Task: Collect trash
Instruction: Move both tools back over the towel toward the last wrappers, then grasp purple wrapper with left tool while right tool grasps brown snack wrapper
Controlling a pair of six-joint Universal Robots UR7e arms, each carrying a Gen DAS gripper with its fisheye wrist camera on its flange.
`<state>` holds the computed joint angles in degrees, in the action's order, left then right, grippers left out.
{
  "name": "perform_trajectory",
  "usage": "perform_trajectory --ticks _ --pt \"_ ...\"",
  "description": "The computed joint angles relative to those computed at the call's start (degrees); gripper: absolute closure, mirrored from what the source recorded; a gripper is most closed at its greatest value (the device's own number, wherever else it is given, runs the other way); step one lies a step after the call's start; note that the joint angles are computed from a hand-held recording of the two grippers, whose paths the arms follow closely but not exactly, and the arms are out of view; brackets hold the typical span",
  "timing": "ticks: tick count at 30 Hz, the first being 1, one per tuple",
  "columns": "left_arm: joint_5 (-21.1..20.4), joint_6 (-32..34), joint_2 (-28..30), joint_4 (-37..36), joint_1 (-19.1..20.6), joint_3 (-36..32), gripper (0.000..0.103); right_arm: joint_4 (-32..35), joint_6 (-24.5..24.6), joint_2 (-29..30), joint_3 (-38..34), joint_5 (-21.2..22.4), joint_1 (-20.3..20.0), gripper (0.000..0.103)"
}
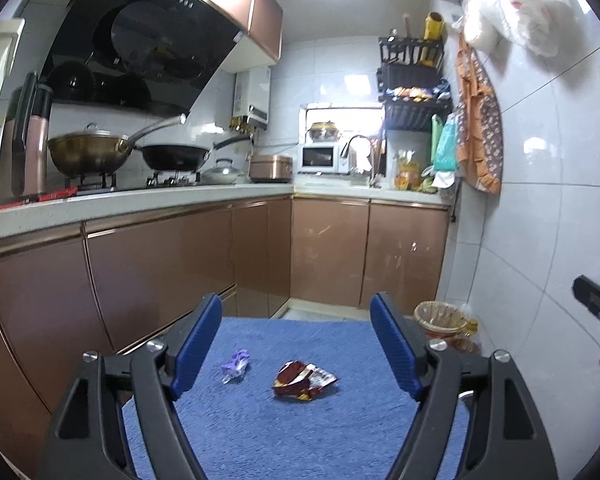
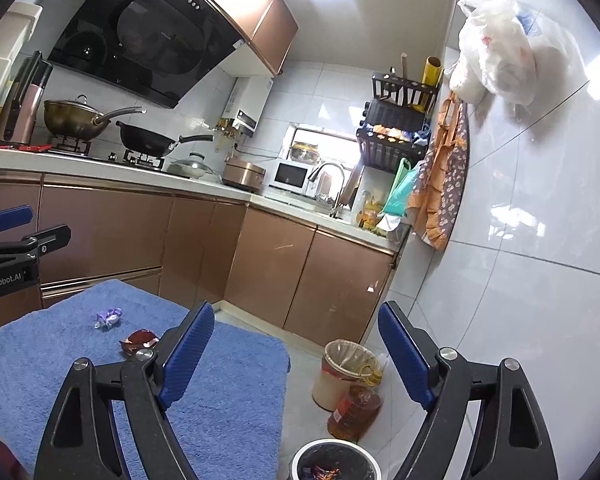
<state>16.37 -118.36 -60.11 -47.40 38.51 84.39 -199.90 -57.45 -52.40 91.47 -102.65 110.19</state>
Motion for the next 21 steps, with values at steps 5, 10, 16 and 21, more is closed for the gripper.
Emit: perform_trajectory --ticks 5,10,16,21 --pt "-3.6 -8.5 0.0 9.9 4.4 -3.1 0.027 7.6 2.3 2.1 -4.1 -0.5 -1.1 0.019" --pt "-4.9 -20.1 0.4 22.4 8.7 -7.0 0.027 13.1 4.0 5.7 -9.2 -2.4 -1.8 0.019" --pt "-3.4 -36.4 4.3 43.2 14.4 -15.2 0.027 23.0 5.3 10.1 -15.8 -1.3 -2.5 0.019" --pt "0.0 -48.2 13.7 67.4 20.2 -31.2 0.027 39.8 10.4 16.1 -26.9 0.7 -3.4 0.019"
